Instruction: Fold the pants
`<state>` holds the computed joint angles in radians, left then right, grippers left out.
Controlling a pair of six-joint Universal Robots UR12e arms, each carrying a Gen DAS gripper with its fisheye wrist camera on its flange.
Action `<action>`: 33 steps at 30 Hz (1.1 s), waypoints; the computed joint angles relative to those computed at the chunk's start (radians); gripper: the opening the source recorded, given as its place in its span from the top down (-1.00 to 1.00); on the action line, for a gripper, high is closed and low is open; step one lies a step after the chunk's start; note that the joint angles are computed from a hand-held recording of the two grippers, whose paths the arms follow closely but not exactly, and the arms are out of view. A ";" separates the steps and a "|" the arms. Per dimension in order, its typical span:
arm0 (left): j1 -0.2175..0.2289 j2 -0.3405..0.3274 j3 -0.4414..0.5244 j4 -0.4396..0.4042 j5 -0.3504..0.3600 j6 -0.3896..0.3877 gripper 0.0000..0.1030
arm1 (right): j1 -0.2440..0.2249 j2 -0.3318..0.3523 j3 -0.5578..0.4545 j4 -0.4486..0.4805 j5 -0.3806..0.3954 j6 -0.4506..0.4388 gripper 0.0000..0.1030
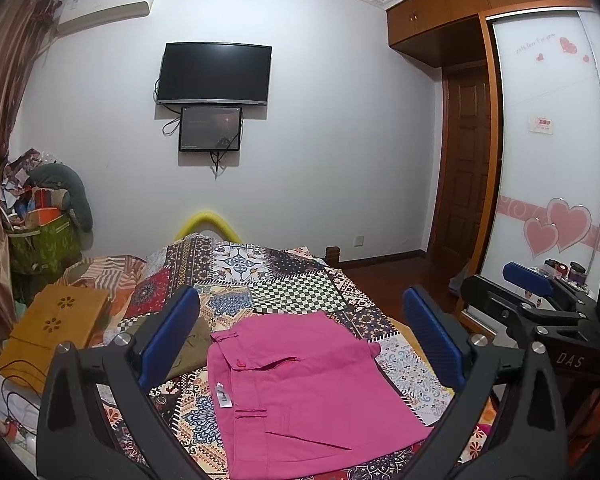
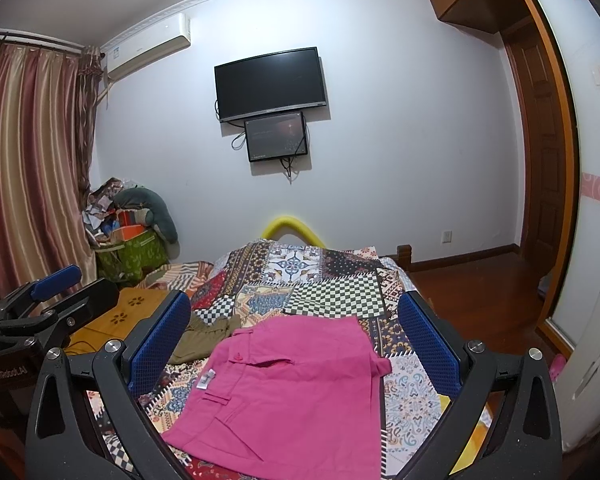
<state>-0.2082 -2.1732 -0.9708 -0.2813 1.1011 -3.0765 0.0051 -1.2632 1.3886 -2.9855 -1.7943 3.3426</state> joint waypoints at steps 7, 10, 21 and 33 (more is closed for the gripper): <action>-0.002 -0.006 0.008 -0.014 0.013 0.004 -0.99 | 0.001 0.000 0.005 0.007 0.000 0.007 -1.00; -0.006 -0.012 0.017 -0.027 0.028 0.013 -0.99 | -0.002 0.006 -0.001 0.018 0.000 0.012 -1.00; -0.015 -0.101 0.155 -0.205 0.119 0.035 -0.99 | -0.031 0.032 -0.021 0.118 0.008 0.053 -1.00; -0.018 -0.311 0.496 -0.611 0.175 0.069 -0.99 | -0.090 0.052 -0.049 0.322 0.061 0.141 -1.00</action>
<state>-0.2258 -2.4841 -0.4749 -0.8923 1.2764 -3.0071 -0.0852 -1.2109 1.3397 -2.6631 -1.7338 3.4840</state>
